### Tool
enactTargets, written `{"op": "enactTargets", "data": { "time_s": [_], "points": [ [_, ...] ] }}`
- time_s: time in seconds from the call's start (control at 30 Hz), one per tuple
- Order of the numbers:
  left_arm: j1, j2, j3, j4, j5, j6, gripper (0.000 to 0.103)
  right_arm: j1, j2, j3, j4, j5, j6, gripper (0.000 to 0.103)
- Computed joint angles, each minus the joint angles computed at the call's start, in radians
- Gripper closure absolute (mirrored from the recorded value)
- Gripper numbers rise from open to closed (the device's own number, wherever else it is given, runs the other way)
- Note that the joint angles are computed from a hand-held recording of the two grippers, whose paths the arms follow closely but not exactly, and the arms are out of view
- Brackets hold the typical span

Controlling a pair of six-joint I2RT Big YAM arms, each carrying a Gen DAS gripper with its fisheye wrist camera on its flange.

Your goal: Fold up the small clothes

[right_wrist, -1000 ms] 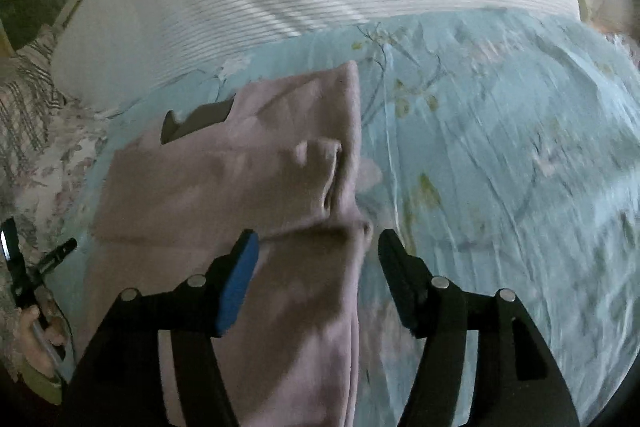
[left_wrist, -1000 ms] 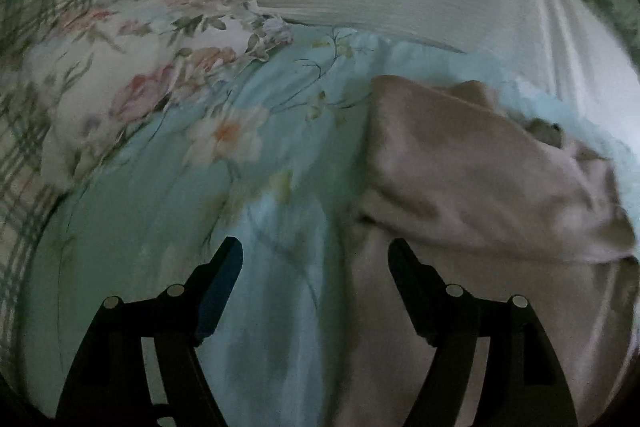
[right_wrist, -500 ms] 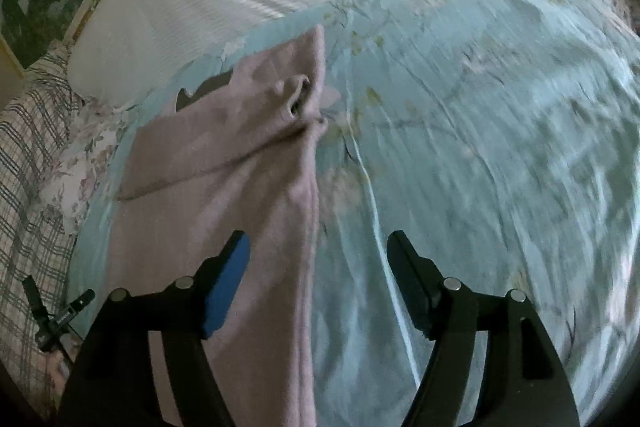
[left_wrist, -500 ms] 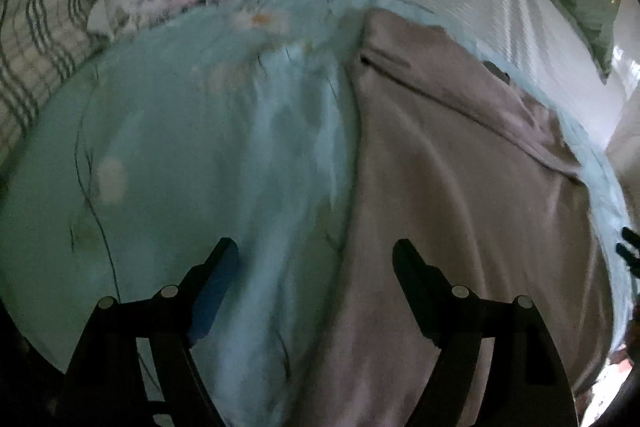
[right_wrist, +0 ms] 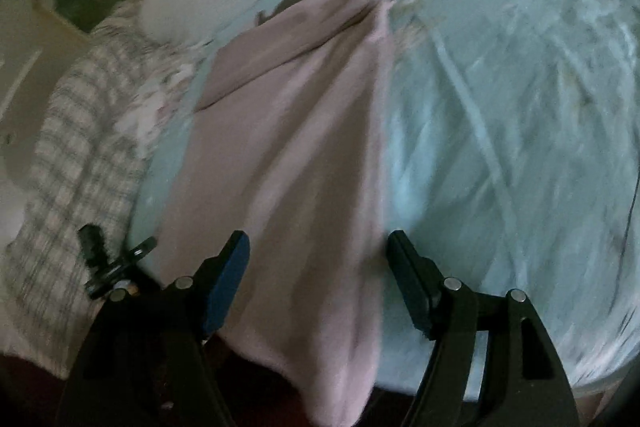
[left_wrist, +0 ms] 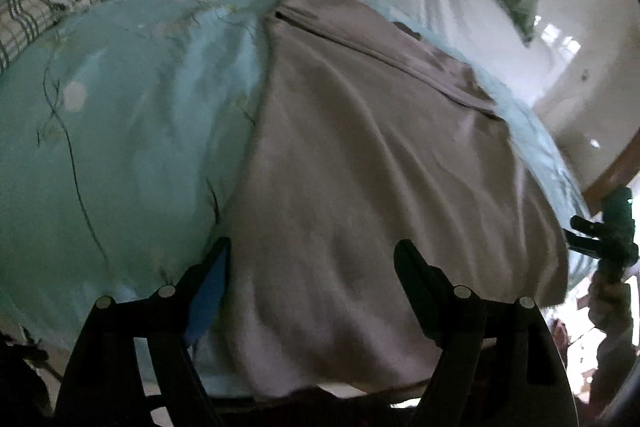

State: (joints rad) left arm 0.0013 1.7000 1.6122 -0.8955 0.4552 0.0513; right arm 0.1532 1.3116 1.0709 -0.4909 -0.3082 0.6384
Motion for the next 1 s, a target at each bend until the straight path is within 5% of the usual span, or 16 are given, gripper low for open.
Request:
{"op": "enactTargets", "data": {
  "time_s": [0.43,0.57,0.67,0.8,0.9,1.0],
  "points": [
    [0.035,-0.025,-0.054,-0.056,0.146,0.045,0.026,0.009,-0.075,-0.152,0.197,-0.137,0.02,0.031],
    [0.042,0.013,0.003,-0.126,0.211,0.108,0.051,0.024,-0.067,-0.174,0.228,-0.182,-0.001,0.031],
    [0.039,0.047,0.05,-0.203,0.22,0.199,0.056,0.045,-0.053,-0.18,0.236,-0.17,-0.007,0.034],
    [0.043,0.083,0.105,-0.281,0.236,0.273,0.056,0.027,-0.047,-0.204,0.301,-0.184,0.058,0.049],
    [0.053,0.097,0.122,-0.319,0.253,0.29,0.061,0.012,-0.039,-0.19,0.26,-0.18,0.05,0.071],
    [0.059,0.099,0.119,-0.332,0.25,0.314,0.067,0.023,-0.033,-0.174,0.22,-0.169,0.021,0.08]
  ]
}}
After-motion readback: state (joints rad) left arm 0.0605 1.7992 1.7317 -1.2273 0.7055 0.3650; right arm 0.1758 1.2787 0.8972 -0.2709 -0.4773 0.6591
